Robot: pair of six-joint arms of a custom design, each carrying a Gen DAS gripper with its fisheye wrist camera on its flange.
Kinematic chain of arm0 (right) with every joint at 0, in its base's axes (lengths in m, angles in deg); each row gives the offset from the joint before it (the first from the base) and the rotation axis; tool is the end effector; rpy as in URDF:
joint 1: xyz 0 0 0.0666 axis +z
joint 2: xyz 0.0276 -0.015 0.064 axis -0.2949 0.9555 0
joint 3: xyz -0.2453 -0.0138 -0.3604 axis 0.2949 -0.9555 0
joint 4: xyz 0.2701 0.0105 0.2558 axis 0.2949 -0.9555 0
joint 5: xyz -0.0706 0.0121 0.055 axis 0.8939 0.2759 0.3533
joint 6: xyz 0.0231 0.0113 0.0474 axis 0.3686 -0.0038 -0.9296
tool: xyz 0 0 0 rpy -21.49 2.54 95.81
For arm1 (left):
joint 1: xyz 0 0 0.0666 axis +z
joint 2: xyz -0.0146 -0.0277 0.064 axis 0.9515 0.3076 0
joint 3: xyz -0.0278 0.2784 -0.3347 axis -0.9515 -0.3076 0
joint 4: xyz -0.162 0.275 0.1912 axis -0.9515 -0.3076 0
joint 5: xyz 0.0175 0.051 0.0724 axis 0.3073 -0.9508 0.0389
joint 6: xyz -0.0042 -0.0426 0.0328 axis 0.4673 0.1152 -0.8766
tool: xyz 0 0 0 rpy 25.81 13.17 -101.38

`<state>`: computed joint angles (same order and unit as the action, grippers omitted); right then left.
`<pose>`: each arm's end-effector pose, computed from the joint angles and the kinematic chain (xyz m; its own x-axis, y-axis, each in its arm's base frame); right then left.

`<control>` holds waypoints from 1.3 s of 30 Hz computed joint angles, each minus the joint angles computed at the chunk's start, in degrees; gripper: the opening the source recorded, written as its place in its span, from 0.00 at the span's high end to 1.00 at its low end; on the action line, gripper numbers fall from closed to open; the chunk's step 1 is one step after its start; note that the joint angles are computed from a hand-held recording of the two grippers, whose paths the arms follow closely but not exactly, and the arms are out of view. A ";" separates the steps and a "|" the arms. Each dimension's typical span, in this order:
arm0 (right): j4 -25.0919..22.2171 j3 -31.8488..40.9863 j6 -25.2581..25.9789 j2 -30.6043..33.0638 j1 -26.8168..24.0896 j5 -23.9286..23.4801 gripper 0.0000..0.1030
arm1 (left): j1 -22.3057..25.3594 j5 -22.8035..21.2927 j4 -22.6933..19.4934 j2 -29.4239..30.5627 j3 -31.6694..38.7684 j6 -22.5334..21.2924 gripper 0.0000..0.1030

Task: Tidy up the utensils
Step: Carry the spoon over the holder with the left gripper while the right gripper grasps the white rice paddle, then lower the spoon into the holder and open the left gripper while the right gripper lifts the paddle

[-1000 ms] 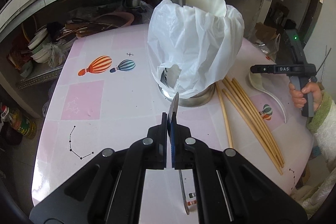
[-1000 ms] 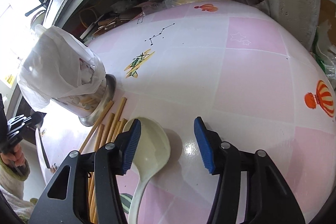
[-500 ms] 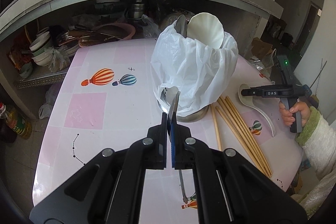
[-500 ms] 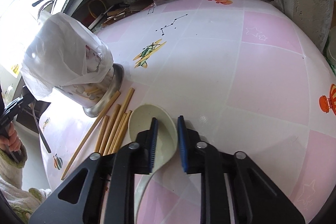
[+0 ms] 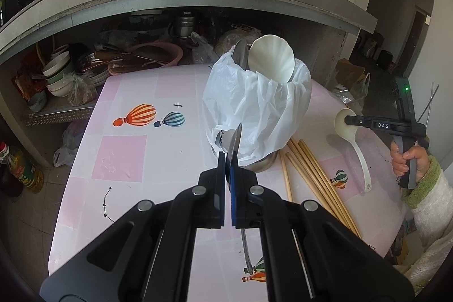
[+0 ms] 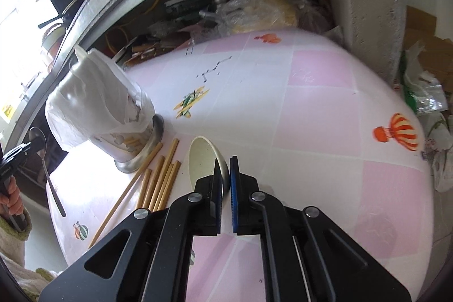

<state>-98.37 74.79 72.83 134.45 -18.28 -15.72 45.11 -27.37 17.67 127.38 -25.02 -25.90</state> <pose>0.3569 0.0058 0.3782 -0.7600 0.1357 -0.6356 -0.1396 0.9211 0.3635 0.3267 -0.1677 0.4518 -0.6547 0.1966 -0.7299 0.3918 0.9140 -0.1052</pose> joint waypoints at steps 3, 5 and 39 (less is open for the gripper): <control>0.24 0.11 -1.64 -3.17 -0.54 1.64 0.95 | 0.08 0.28 0.39 -0.99 0.04 0.16 0.98; 0.40 0.46 -2.64 -5.11 -0.86 2.40 0.95 | 0.09 0.32 0.53 -1.62 0.24 0.15 0.98; 3.77 4.58 -9.66 -10.24 0.17 -1.39 0.95 | -2.20 -3.42 15.47 13.37 18.71 -3.42 0.98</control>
